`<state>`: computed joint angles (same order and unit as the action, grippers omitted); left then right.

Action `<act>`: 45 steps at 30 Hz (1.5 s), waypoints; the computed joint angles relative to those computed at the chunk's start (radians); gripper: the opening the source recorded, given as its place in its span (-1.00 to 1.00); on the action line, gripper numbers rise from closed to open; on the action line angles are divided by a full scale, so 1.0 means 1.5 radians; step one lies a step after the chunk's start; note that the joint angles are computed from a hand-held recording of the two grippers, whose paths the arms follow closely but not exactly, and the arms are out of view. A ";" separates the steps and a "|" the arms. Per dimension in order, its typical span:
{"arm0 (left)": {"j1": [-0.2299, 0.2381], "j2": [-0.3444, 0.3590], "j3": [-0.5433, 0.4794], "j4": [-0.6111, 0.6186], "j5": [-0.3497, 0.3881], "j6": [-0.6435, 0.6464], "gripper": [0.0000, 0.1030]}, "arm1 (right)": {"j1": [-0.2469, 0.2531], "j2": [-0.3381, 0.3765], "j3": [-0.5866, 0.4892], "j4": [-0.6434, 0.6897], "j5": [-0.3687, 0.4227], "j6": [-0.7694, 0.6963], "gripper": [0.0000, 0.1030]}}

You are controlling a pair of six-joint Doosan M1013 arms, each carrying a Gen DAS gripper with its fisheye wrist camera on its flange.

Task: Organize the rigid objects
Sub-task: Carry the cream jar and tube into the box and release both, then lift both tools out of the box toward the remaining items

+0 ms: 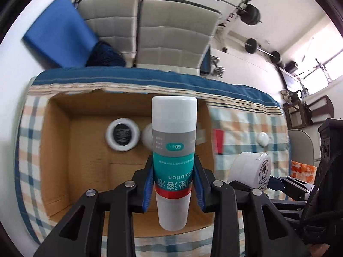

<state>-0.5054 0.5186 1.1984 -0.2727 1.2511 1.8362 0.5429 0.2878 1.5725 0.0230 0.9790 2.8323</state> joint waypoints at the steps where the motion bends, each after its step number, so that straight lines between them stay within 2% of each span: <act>1: 0.010 0.004 -0.002 0.007 0.003 -0.002 -0.42 | 0.003 0.015 -0.017 0.006 0.004 -0.008 0.35; 8: 0.052 0.054 -0.032 0.047 0.028 -0.005 -0.42 | 0.017 0.119 -0.114 0.052 0.028 -0.034 0.35; 14: 0.058 0.120 -0.072 0.091 0.061 0.010 -0.42 | 0.018 0.187 -0.165 0.076 0.072 -0.039 0.35; 22: 0.044 0.179 -0.110 0.113 0.085 0.025 -0.42 | 0.013 0.233 -0.183 0.070 0.116 -0.039 0.35; 28: 0.038 0.180 -0.106 0.111 0.072 0.041 -0.42 | 0.015 0.256 -0.203 0.054 0.151 -0.048 0.36; 32: 0.034 0.177 -0.102 0.121 0.071 0.038 -0.40 | 0.014 0.261 -0.200 0.055 0.149 -0.044 0.36; 34: 0.034 0.170 -0.092 0.136 0.064 0.026 -0.15 | 0.013 0.263 -0.197 0.058 0.145 -0.041 0.37; 38: 0.040 0.165 -0.086 0.142 0.059 0.008 0.22 | 0.011 0.271 -0.208 0.058 0.157 -0.042 0.38; 40: 0.044 0.159 -0.082 0.139 0.059 -0.002 0.48 | 0.007 0.270 -0.205 0.062 0.158 -0.046 0.38; 43: 0.052 0.145 -0.071 0.124 0.054 -0.007 0.55 | 0.006 0.274 -0.215 0.069 0.166 -0.047 0.46; 45: 0.055 0.135 -0.064 0.122 0.051 -0.006 0.77 | 0.003 0.281 -0.227 0.074 0.165 -0.049 0.53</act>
